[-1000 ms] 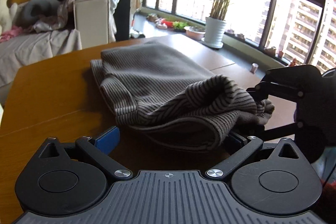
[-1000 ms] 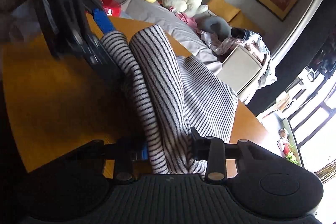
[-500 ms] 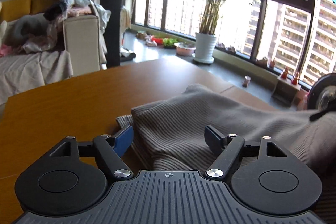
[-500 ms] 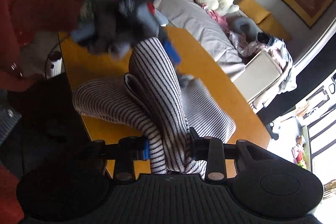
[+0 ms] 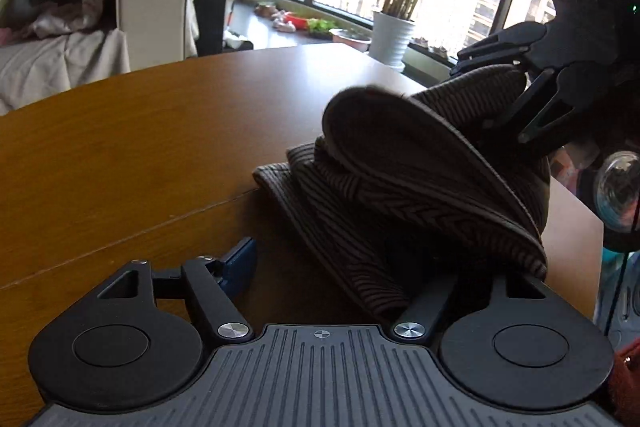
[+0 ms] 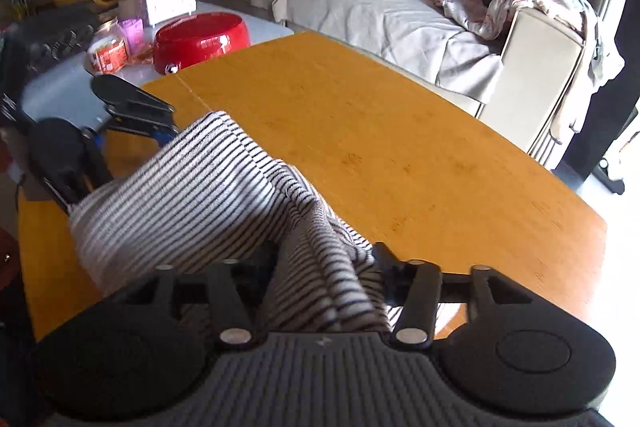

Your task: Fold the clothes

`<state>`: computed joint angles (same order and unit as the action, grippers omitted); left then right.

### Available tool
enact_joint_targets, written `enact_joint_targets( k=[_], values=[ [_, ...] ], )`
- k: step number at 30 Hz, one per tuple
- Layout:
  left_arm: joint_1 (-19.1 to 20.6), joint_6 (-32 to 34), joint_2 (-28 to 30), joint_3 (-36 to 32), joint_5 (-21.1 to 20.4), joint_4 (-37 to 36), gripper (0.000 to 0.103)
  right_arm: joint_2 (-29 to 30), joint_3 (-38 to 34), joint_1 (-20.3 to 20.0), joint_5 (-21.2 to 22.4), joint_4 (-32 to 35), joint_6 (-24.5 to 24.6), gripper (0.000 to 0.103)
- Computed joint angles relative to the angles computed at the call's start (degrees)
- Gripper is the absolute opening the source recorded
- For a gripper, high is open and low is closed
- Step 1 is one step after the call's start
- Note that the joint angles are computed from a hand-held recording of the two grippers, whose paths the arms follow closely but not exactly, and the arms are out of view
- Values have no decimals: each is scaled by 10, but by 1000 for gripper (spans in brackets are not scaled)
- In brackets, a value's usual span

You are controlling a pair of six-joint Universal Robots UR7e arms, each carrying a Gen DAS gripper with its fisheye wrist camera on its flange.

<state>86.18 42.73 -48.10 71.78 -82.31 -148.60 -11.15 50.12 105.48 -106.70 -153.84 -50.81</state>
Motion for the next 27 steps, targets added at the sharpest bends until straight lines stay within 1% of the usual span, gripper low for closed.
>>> enact_joint_targets(
  k=[1,2,4,6,7,8,9,10,11,12,14,16,17,18,20,22,26,27],
  values=[
    [0,2,-5,2,1,-13,77,0,1,-5,15,-6,9,57],
    [-2,3,-11,7,-2,-31,77,-1,6,-7,18,-13,15,62],
    [-3,-2,-25,13,-32,-58,78,-4,14,-11,24,-28,29,69],
    [-6,-3,-38,19,-66,-81,78,-6,20,-16,30,-39,37,73],
    [-9,5,-42,24,-84,-88,79,-6,21,-18,32,-43,42,78],
    [-14,14,-47,30,-103,-91,79,-4,19,-19,31,-49,47,86],
    [-20,28,-49,34,-125,-79,82,7,0,-20,27,-46,54,89],
    [-24,41,-47,32,-142,-55,83,13,-10,-20,23,-46,64,96],
    [-28,57,-43,31,-150,-31,83,12,-6,-21,20,-53,76,100],
    [-33,75,-37,33,-145,-16,84,8,2,-20,19,-69,78,102],
    [-43,94,-21,43,-107,-21,84,0,19,-18,18,-100,81,103],
    [-42,79,-1,37,-75,-33,83,-15,58,-18,16,-165,69,103],
    [-41,71,9,33,-60,-38,85,-19,70,-16,10,-195,62,103],
    [-40,61,18,27,-51,-39,89,-21,83,-15,1,-231,52,103],
    [-33,41,25,10,-60,-26,91,-18,103,-15,-16,-316,21,103],
    [-29,39,30,-3,-63,-15,93,20,65,-10,-84,-367,-13,103],
    [-24,34,36,-16,-63,-8,93,87,-14,-16,-153,-377,-23,103],
    [-24,34,37,-17,-62,-11,93,93,-21,-17,-150,-386,-15,103]
  ],
)
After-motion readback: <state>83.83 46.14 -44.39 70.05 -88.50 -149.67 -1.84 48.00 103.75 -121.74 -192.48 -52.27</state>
